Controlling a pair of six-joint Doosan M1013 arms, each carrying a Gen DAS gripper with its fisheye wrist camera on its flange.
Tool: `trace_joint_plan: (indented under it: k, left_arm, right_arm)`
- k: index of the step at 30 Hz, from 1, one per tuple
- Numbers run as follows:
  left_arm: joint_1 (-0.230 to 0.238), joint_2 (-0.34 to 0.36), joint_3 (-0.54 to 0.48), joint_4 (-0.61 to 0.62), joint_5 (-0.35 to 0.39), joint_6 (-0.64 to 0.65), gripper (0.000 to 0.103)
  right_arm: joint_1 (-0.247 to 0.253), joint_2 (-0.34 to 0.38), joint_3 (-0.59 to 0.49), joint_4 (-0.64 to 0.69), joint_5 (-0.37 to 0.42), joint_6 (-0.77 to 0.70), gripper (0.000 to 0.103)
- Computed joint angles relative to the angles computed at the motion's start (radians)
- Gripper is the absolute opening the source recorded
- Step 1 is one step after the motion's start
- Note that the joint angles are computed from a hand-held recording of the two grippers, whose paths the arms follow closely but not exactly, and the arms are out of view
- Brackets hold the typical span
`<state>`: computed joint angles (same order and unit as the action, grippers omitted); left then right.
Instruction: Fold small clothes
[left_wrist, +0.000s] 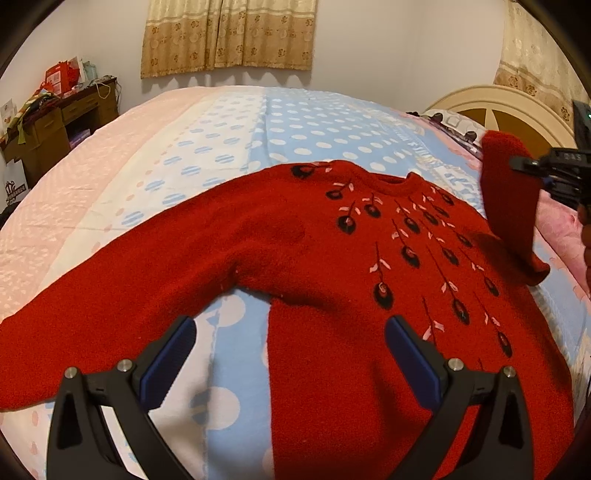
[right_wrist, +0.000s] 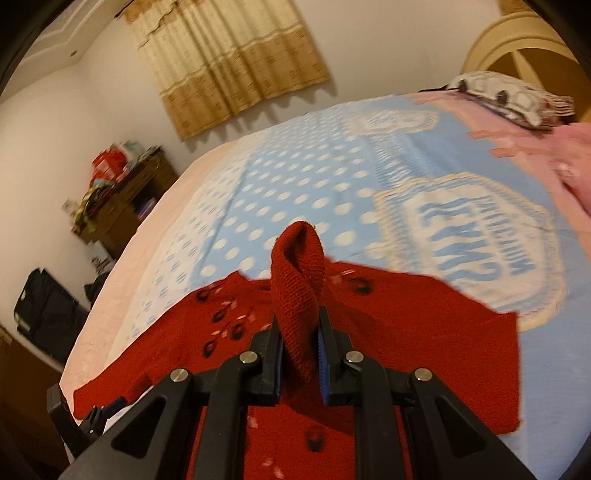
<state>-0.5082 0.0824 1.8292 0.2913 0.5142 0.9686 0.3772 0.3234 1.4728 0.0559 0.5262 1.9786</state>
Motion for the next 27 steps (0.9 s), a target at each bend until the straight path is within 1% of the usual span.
trace_joint_plan:
  k: [5, 11, 15, 16, 18, 20, 21, 22, 24, 25, 27]
  left_arm:
    - [0.009, -0.007, 0.005, 0.020, 0.009, -0.016, 0.103]
    - [0.019, -0.010, 0.003, 0.029, 0.041, -0.011, 0.103]
    - [0.029, -0.007, -0.007, -0.034, 0.061, 0.054, 0.103]
    - [0.028, -0.006, -0.012, -0.037, 0.072, 0.057, 0.103]
    - [0.034, -0.004, -0.022, -0.085, 0.084, 0.100, 0.103]
    - [0.030, -0.006, -0.031, -0.078, 0.100, 0.101, 0.103]
    - [0.029, -0.008, -0.037, -0.091, 0.105, 0.124, 0.103]
    - [0.028, -0.008, -0.046, -0.105, 0.116, 0.145, 0.103]
    - [0.020, -0.008, -0.063, -0.108, 0.137, 0.173, 0.103]
    - [0.014, -0.008, -0.073, -0.103, 0.146, 0.183, 0.103]
    - [0.002, -0.002, -0.096, -0.097, 0.166, 0.197, 0.103]
  right_arm:
    - [0.030, 0.048, -0.032, 0.063, 0.010, -0.063, 0.015]
    - [0.049, 0.087, -0.047, 0.097, 0.023, -0.107, 0.015]
    - [0.062, 0.105, -0.051, 0.098, 0.039, -0.145, 0.015]
    - [0.064, 0.108, -0.052, 0.109, 0.048, -0.164, 0.016]
    - [0.062, 0.121, -0.062, 0.163, 0.088, -0.235, 0.017]
    - [0.063, 0.130, -0.068, 0.179, 0.116, -0.273, 0.033]
    - [0.062, 0.127, -0.062, 0.195, 0.117, -0.294, 0.058]
    - [0.055, 0.116, -0.045, 0.248, 0.105, -0.346, 0.070]
    - [0.041, 0.086, -0.003, 0.344, 0.073, -0.441, 0.070]
    - [0.037, 0.074, 0.012, 0.352, 0.061, -0.455, 0.070]
    - [0.031, 0.031, 0.066, 0.298, 0.004, -0.426, 0.070]
